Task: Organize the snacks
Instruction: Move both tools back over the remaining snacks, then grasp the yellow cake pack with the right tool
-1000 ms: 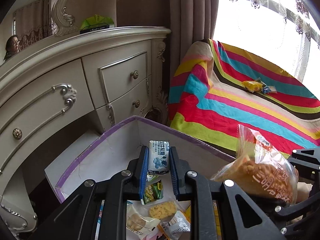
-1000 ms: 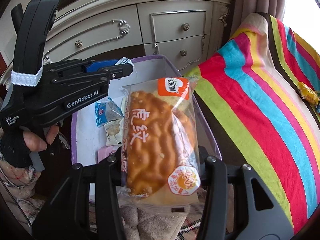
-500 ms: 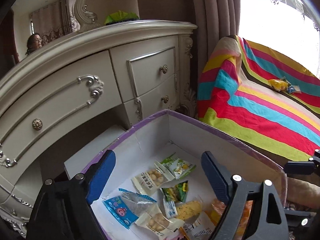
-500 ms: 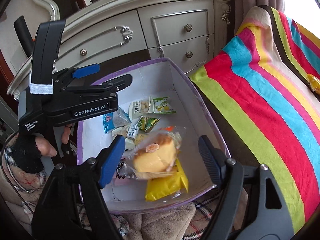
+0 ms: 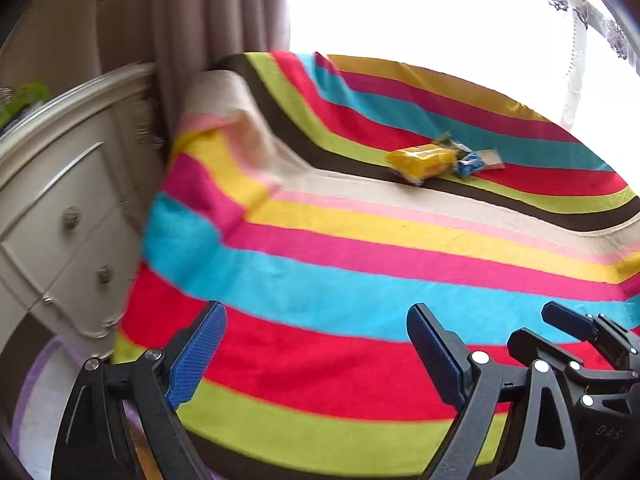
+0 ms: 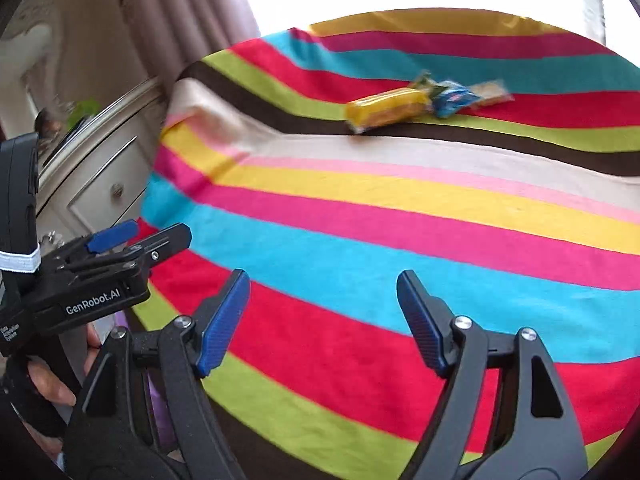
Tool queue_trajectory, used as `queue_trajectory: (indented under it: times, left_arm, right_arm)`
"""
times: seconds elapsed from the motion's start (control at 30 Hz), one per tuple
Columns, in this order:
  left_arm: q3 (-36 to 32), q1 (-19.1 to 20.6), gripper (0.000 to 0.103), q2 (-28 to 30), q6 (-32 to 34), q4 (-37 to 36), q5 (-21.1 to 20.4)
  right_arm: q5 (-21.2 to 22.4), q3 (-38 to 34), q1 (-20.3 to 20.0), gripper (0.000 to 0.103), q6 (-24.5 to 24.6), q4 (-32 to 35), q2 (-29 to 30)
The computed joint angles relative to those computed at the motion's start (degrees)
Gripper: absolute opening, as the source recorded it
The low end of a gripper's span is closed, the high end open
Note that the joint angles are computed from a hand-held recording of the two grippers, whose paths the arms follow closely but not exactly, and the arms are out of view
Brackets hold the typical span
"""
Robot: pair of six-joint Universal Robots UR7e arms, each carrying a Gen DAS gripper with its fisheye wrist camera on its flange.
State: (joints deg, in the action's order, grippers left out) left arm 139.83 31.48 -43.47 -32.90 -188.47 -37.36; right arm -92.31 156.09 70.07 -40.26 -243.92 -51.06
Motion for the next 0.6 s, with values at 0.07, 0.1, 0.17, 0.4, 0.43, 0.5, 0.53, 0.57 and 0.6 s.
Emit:
queue_trajectory:
  times: [0.07, 0.1, 0.17, 0.4, 0.43, 0.5, 0.53, 0.57, 0.6]
  left_arm:
    - [-6.19, 1.96, 0.093, 5.69, 6.26, -5.62, -3.97]
    - [-9.42, 2.92, 0.093, 8.37, 9.00, -6.95, -4.97]
    - [-15.78, 4.65, 0.093, 12.66, 10.97, -5.15, -4.84]
    - [-29.19, 10.02, 0.093, 18.87, 9.84, 7.06, -2.78]
    - [-29.64, 10.62, 0.093, 18.55, 8.12, 9.34, -3.20]
    - [-29.28, 10.89, 0.093, 18.39, 7.46, 8.70, -3.54]
    - [-28.65, 10.95, 0.096, 18.33, 8.10, 6.80, -4.32]
    - [-28.06, 11.19, 0.098, 18.14, 8.94, 4.95, -5.64]
    - [-27.60, 11.54, 0.101, 17.97, 9.61, 3.14, -6.94]
  right_arm:
    - [0.52, -1.06, -3.26, 0.078, 1.81, 4.47, -5.78]
    - [1.26, -1.58, -5.00, 0.078, 2.69, 6.60, -8.34]
    - [2.21, -3.20, -7.83, 0.078, 3.79, 11.00, -12.60]
    - [0.78, -12.98, -11.55, 0.078, 11.95, 27.56, -20.41]
    - [0.65, -14.64, -11.49, 0.078, 12.65, 29.37, -20.61]
    - [0.10, -18.34, -10.69, 0.078, 14.03, 34.03, -20.58]
    - [-0.30, -20.16, -10.15, 0.078, 14.67, 36.75, -20.42]
    - [-0.61, -22.00, -9.45, 0.078, 15.47, 39.04, -19.90]
    - [-0.84, -23.74, -8.69, 0.078, 16.43, 40.86, -19.14]
